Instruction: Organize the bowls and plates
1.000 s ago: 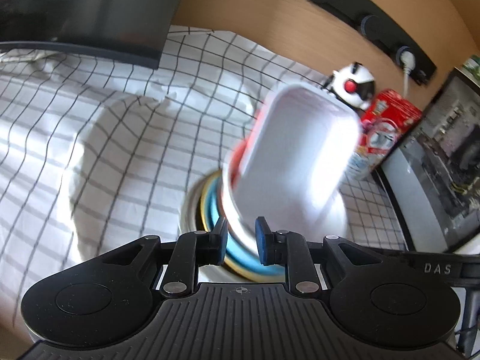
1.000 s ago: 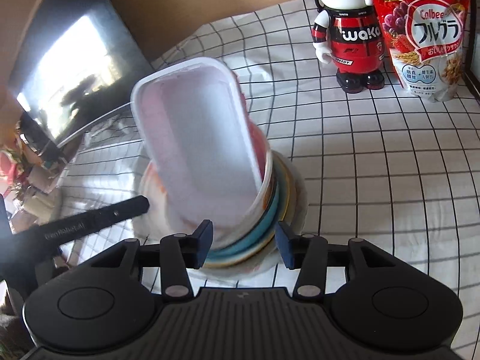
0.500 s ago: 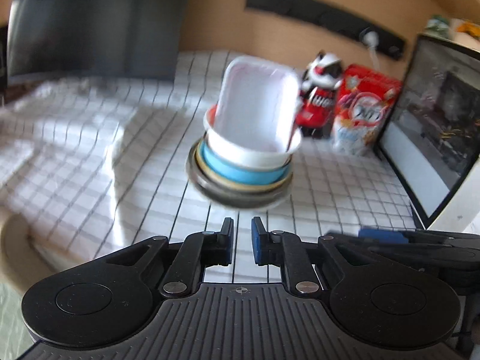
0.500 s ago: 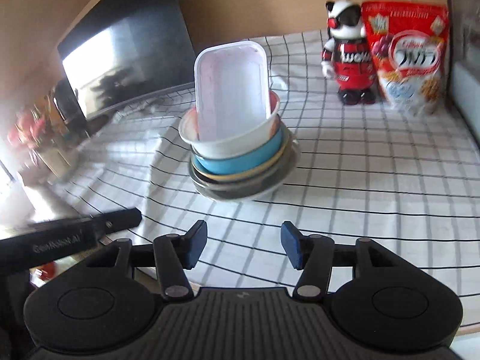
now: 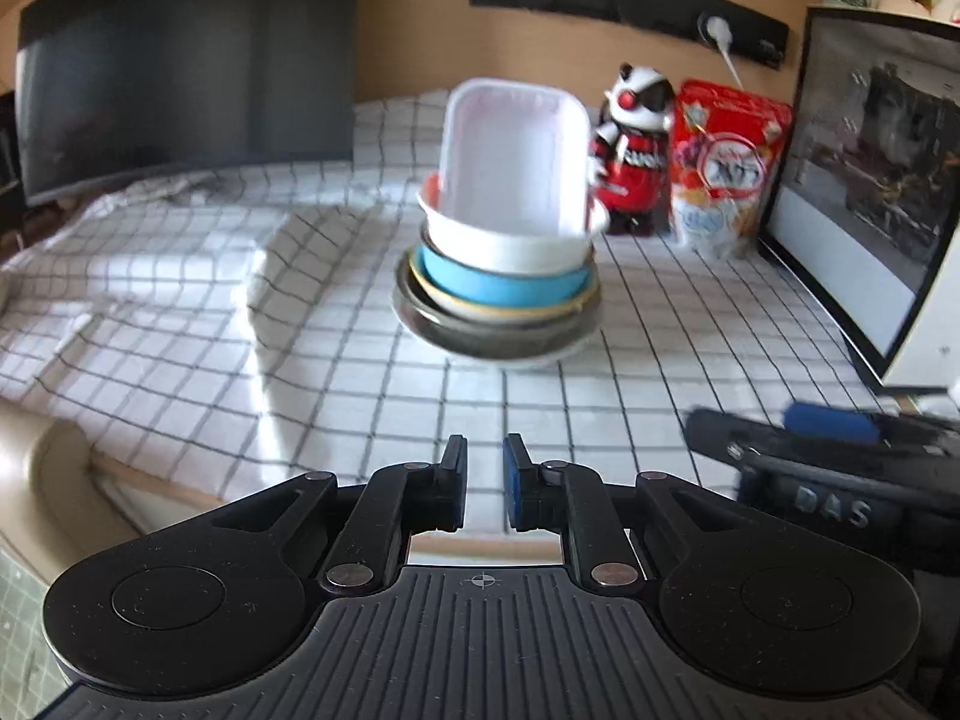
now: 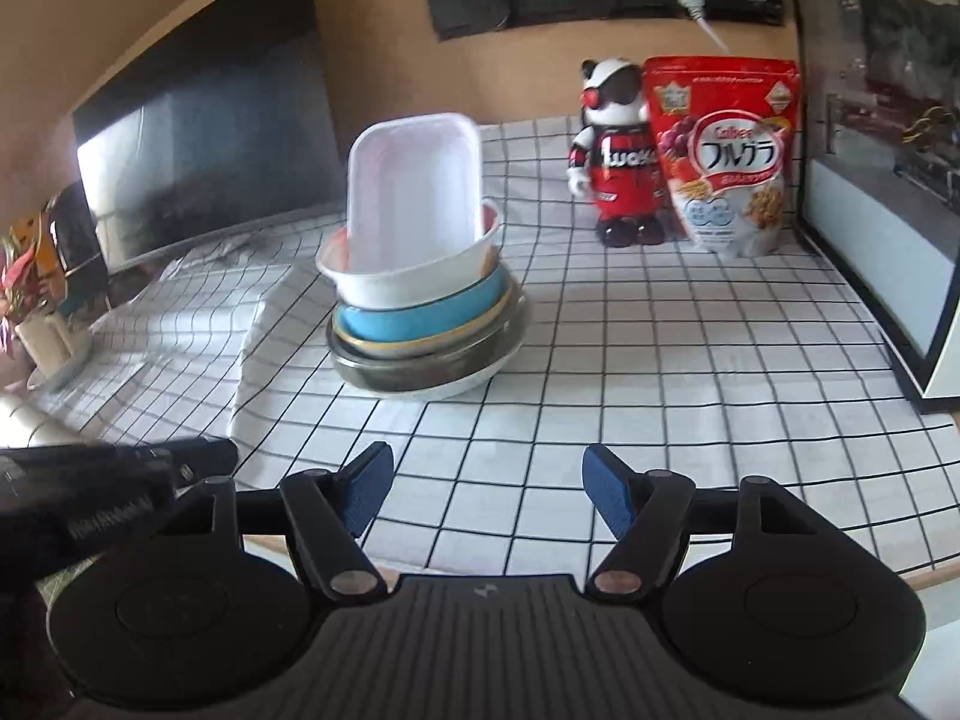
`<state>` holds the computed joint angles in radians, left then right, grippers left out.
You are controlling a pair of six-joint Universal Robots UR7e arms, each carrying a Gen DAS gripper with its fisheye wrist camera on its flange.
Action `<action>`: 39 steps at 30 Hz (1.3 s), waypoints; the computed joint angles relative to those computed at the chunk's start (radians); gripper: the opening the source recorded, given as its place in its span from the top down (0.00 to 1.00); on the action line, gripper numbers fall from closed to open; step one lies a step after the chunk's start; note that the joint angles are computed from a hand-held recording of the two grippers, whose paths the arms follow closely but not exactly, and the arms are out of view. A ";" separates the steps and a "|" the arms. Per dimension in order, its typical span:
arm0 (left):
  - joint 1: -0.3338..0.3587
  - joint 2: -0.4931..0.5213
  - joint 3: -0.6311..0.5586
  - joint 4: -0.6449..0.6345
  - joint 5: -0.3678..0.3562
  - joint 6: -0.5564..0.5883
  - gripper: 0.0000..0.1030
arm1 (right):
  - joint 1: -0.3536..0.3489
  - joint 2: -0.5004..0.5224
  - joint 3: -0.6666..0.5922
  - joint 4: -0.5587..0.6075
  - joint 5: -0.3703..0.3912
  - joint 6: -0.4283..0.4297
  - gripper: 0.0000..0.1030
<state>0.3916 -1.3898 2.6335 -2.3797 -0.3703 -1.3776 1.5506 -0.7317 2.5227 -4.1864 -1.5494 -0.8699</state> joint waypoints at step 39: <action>-0.020 0.024 0.039 -0.143 0.013 0.040 0.85 | 0.002 0.020 0.006 0.002 -0.013 -0.022 0.31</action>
<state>0.3720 -1.3662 2.6729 -2.5230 -0.3576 -1.3380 1.5527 -0.7120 2.5284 -4.1845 -1.5623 -0.8919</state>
